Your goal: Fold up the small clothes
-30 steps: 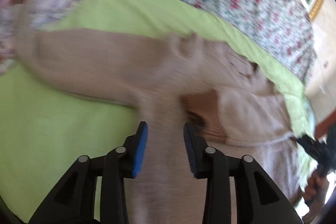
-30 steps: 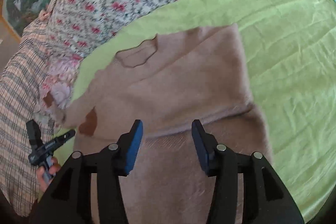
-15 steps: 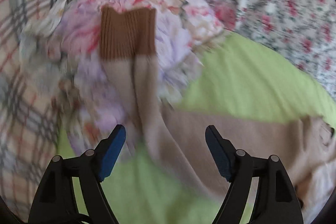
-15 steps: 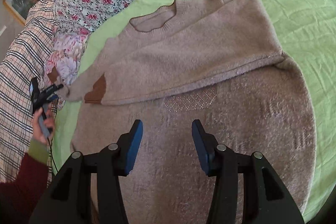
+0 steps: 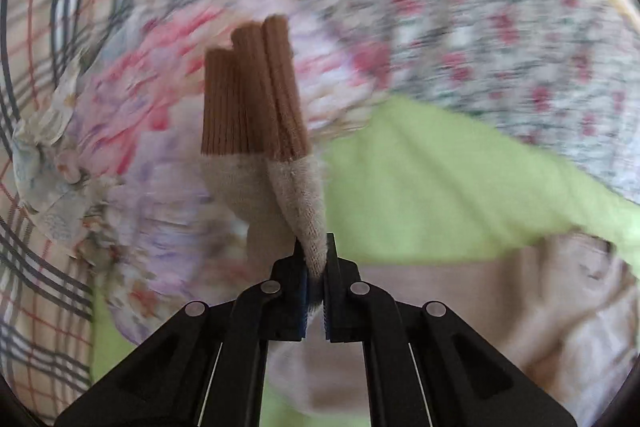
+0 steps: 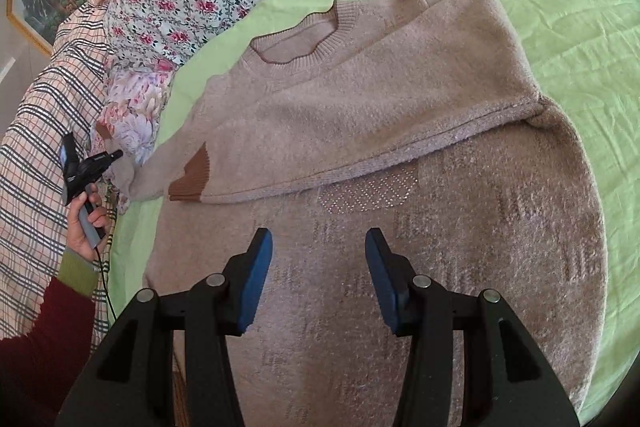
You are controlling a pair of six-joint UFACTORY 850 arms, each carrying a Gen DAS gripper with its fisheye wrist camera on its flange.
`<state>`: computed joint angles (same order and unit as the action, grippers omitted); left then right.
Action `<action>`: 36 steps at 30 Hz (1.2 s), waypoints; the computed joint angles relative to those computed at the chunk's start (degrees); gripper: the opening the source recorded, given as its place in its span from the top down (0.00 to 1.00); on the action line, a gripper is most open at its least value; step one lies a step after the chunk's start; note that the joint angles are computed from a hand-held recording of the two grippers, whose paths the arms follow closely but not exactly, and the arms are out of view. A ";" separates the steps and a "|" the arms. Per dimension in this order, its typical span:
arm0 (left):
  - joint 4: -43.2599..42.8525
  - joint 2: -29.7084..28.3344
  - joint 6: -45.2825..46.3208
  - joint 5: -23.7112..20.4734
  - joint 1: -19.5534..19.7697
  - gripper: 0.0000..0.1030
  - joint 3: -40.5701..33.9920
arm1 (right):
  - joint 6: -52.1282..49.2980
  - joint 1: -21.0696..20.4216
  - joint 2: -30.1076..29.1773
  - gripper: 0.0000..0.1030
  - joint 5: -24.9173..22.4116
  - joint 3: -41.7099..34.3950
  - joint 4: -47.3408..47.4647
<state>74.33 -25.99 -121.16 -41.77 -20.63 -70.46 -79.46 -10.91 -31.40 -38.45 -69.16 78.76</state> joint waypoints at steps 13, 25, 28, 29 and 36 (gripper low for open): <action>8.54 -13.23 1.50 9.93 -12.19 0.97 -20.13 | -0.64 -2.94 0.96 0.52 -2.54 1.67 3.27; -33.98 -40.24 50.65 13.23 -14.20 0.90 -57.24 | 1.73 -4.40 -0.97 0.52 -2.38 -0.74 3.22; -40.45 -40.05 55.74 14.78 -13.67 0.77 -55.57 | 1.59 -4.11 -1.07 0.52 -1.91 -1.51 3.13; -38.69 -38.72 53.66 15.66 -13.96 0.68 -53.01 | 1.75 -3.76 -1.18 0.52 -1.60 -1.98 2.85; -14.84 -23.76 25.44 16.50 -15.81 0.44 -27.74 | 3.30 0.44 -3.88 0.52 -0.68 -7.53 -0.77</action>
<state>59.48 -49.75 -95.72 -25.27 -36.44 -98.20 -76.16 -10.47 -35.28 -39.12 -76.69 77.99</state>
